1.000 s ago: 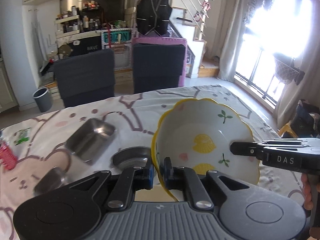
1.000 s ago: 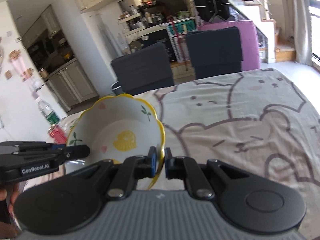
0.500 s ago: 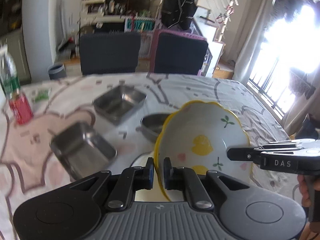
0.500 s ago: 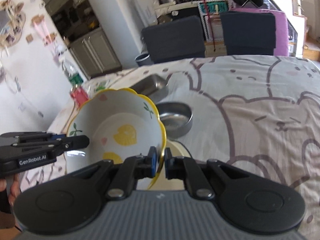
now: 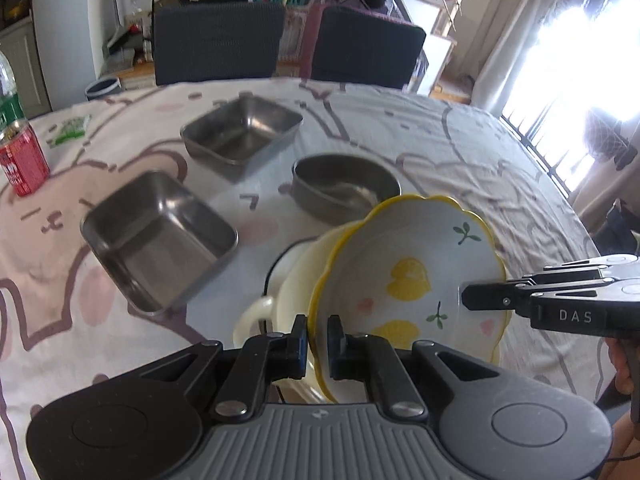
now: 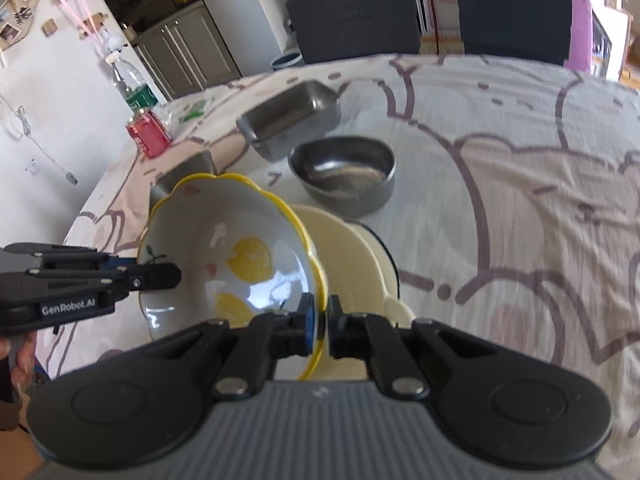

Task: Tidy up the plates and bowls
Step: 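Lower the lemon bowl into the cream bowl with both tools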

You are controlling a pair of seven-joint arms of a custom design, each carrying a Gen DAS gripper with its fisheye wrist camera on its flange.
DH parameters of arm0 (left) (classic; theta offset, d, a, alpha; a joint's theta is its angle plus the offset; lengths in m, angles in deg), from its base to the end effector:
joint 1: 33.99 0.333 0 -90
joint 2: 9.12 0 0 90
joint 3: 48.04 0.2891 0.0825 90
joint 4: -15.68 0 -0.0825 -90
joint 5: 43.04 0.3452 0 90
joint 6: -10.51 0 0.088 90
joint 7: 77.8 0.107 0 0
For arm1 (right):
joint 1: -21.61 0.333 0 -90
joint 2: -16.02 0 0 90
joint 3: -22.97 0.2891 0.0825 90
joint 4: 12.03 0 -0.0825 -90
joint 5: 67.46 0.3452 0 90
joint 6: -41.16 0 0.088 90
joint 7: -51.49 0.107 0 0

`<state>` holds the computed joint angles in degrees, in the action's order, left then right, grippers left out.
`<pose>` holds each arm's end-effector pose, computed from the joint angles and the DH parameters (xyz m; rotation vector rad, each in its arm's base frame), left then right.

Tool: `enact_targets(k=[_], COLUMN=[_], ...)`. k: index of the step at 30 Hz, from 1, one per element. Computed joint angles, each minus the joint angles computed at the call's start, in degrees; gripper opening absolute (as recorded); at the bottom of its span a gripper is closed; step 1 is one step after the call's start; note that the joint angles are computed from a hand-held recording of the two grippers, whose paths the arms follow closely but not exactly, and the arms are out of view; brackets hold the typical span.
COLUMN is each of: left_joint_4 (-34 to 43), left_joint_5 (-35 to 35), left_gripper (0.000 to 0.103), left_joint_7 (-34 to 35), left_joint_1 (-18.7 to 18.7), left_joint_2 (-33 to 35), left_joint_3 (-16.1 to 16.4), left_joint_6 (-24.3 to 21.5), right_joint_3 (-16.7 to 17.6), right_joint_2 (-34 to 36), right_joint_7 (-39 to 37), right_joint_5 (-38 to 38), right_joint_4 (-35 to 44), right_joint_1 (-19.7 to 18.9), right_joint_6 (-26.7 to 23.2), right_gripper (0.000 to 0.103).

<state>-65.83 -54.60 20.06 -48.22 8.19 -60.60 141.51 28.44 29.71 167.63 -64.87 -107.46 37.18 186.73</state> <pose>0.5865 -0.2768 0.5740 -1.4839 2.4671 -0.8961 0.5959 0.2221 0.5260 -1.6628 1.8906 -0.2333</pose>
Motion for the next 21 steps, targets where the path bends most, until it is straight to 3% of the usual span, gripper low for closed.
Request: enact_targets(k=[21], left_joint_4=[4.2], left_joint_5=[4.3], left_gripper=[0.011], left_joint_7=[-1.5], left_joint_1=[-1.9], left_joint_2=[3.6], left_joint_3=[0.6], left_joint_6=[-4.3], right_joint_3=[-0.3], right_joint_2=[2.8], right_joint_7=[0.6], right_joint_5=[-1.9], right_joint_4=[3.8], right_joint_1=[0.6], right_joint_6=[-6.6], right_gripper=[0.009])
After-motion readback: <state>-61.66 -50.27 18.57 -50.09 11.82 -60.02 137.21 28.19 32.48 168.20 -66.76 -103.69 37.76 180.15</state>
